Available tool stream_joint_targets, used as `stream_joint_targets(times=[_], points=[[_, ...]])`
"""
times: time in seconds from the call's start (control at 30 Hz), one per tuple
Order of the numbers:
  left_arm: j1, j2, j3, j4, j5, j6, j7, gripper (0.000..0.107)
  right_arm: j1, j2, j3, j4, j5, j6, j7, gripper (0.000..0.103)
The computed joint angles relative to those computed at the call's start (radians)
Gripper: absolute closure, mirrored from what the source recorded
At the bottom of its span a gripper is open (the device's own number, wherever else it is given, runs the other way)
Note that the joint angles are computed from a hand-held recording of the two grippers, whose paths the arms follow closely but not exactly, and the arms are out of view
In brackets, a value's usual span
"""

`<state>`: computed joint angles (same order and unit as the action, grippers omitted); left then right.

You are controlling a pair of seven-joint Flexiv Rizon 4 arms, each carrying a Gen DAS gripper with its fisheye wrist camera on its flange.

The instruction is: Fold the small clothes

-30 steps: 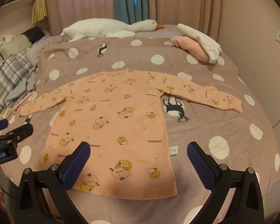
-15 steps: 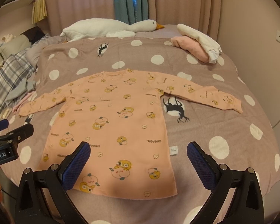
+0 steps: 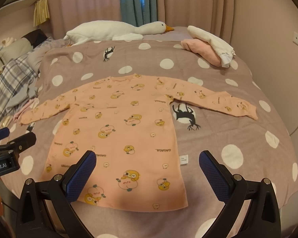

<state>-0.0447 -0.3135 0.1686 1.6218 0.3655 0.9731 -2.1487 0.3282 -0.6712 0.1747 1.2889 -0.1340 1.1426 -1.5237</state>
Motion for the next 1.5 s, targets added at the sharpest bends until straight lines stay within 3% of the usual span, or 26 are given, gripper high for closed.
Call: stream_joint_targets(times=[1.27, 1.37, 1.5], points=[[0.002, -0.005, -0.008, -0.006, -0.008, -0.004, 0.009, 0.004, -0.006, -0.012, 0.004, -0.012, 0.005, -0.001, -0.003, 0.001], [0.026, -0.017, -0.026, 0.011, -0.07, 0.029, 0.044, 0.004, -0.041, -0.023, 0.057, -0.035, 0.056, -0.022, -0.041, 0.001], [0.082, -0.039, -0.076, 0.057, -0.228, 0.107, 0.151, 0.004, -0.152, -0.088, 0.218, -0.158, 0.251, -0.132, -0.178, 0.001]])
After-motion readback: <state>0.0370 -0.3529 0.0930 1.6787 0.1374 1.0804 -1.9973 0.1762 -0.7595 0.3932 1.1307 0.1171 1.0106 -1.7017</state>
